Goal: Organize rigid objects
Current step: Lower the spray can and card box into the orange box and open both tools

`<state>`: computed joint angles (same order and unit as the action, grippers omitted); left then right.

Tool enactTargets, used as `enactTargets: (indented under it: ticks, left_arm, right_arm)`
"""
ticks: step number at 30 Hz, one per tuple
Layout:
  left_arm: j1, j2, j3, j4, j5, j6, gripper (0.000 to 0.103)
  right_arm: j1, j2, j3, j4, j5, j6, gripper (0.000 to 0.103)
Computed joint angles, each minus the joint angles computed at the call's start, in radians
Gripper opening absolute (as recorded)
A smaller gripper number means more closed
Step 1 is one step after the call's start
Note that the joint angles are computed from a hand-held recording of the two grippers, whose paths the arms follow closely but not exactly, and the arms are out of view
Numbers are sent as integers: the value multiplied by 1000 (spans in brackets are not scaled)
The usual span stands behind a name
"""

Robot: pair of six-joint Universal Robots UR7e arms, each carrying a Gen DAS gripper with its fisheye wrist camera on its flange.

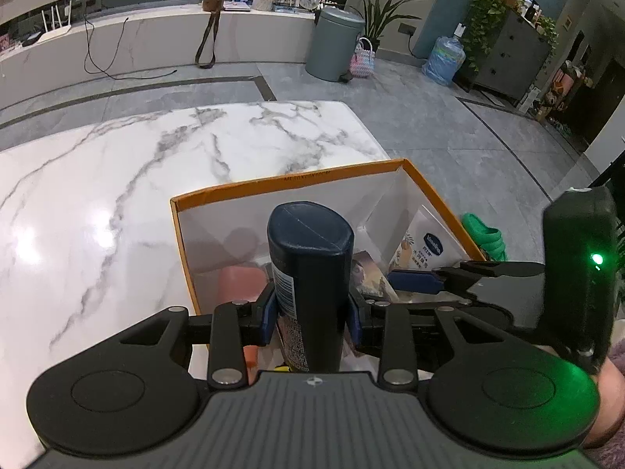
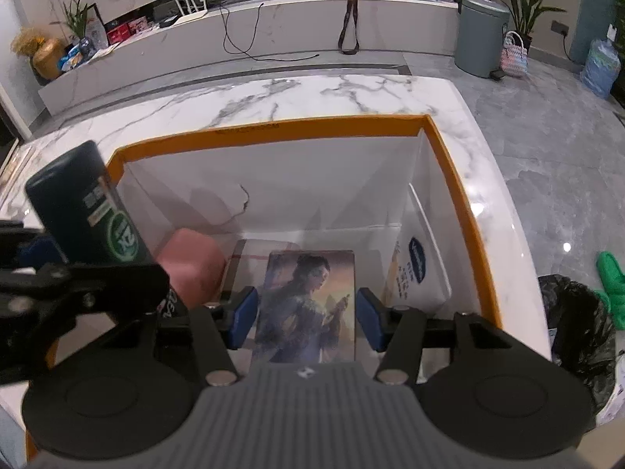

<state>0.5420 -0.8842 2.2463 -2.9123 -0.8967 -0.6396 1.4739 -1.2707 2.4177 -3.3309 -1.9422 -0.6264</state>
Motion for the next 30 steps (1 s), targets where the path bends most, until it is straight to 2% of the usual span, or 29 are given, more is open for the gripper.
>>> enactTargets:
  ticks: [3,6,11,12,14,15,17,19,20,25,27,30]
  left_arm:
    - [-6,-7,0,8,-3,-4,40]
    - [-13,-11,-2,29,0,-13,40]
    - [-20,-12,0,44,-4,-27,40]
    - [-20,-11,0,45,-5,-30,40]
    - [-16,-9,-4,50,-5,-33,40]
    - [-15,-9,-4,49,-6,-34,40]
    - [-13,-7,-5,46,-8,-34,40]
    - [-13,-5,-5,43,-10,-33,40]
    - [-11,-4,-6,41,-12,-32,40]
    - [1,-4,-10,32,-46,-38,40]
    - [8,-6,-14,33,-70,-43,40]
    - [11,-1,-18,15,-100,-43,40]
  right_arm:
    - [-4,-45,23,38,17,-29,55]
    - [6,-53,38,48,-12,-80,63]
    - [27,-24,64,-28,-82,-173,58]
    - [32,-15,65,-45,-97,-187,56]
    - [41,7,67,-97,-129,-218,42]
    - [40,6,63,-95,-131,-220,39]
    - [33,0,47,-69,-131,-203,11]
    - [22,5,21,-36,-136,-182,7]
    - [18,14,10,-34,-141,-186,0]
    - [31,63,-4,-76,-178,-210,1]
    - [25,33,6,-42,-146,-178,2]
    - [18,-13,42,-62,-99,-198,3]
